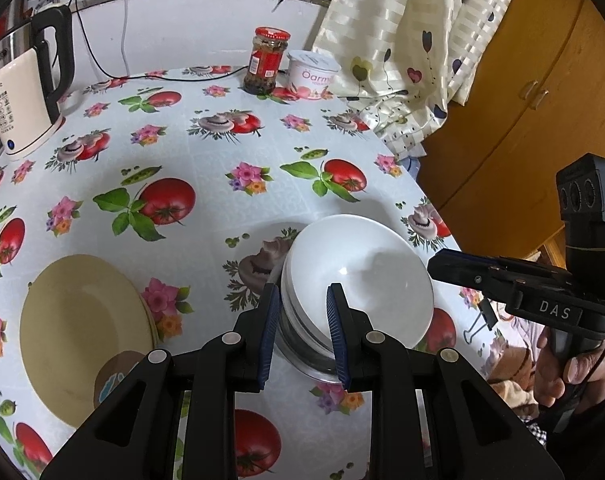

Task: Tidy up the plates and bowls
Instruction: 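Lift the three nested bowls off the table with both grippers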

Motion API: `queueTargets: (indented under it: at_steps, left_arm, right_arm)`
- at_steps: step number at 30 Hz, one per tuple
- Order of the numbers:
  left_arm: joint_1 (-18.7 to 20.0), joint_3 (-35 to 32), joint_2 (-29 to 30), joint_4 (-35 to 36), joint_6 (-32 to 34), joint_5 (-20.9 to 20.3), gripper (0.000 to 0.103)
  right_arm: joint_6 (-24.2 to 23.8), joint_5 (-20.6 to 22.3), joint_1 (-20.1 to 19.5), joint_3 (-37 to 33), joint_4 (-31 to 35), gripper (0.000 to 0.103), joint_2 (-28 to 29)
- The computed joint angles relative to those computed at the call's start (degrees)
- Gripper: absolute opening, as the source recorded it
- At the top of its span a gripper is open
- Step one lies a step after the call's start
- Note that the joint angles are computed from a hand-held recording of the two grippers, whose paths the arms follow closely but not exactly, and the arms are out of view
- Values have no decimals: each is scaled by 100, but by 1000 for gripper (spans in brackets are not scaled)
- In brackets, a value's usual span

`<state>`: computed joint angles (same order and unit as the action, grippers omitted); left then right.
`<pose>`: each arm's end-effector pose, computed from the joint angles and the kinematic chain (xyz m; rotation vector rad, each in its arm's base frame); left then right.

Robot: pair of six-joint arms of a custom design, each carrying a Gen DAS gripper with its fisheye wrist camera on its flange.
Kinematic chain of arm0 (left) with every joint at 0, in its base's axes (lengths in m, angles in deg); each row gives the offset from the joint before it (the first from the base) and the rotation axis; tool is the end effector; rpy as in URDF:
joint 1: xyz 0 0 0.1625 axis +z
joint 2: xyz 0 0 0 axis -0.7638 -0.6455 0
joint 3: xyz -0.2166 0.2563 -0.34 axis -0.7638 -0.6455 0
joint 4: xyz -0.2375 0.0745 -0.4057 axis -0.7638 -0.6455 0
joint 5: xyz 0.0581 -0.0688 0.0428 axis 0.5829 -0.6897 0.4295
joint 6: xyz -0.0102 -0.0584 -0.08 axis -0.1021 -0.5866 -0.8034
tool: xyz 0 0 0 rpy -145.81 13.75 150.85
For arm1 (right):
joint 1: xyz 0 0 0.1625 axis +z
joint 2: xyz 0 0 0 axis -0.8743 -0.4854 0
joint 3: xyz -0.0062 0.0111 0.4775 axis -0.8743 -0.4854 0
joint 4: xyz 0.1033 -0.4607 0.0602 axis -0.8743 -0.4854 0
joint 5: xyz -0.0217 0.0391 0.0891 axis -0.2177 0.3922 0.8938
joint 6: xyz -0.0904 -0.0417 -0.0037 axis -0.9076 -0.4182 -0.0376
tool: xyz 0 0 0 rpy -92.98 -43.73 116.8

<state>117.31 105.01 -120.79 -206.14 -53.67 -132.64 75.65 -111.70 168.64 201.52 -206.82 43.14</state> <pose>-0.0574 -0.5769 0.2303 0.7951 2.6653 -0.4394 0.2680 -0.5481 0.0296 0.1470 -2.6878 0.7224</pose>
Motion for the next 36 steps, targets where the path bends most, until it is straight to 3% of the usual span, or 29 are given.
queueTargets:
  at_steps: [3,15,36]
  left_arm:
    - [6,38,-35,-120,15,-27,25]
    - [82,138,-55,-613,127,221,25]
    - [210,241,-34,-660,108,380,25]
  right_arm:
    - [-29,1,-1,27,-40,27,-24]
    - [-364,-50,10,120,-371,29,-67]
    - [-199,13,-114,270,-342,31,-157]
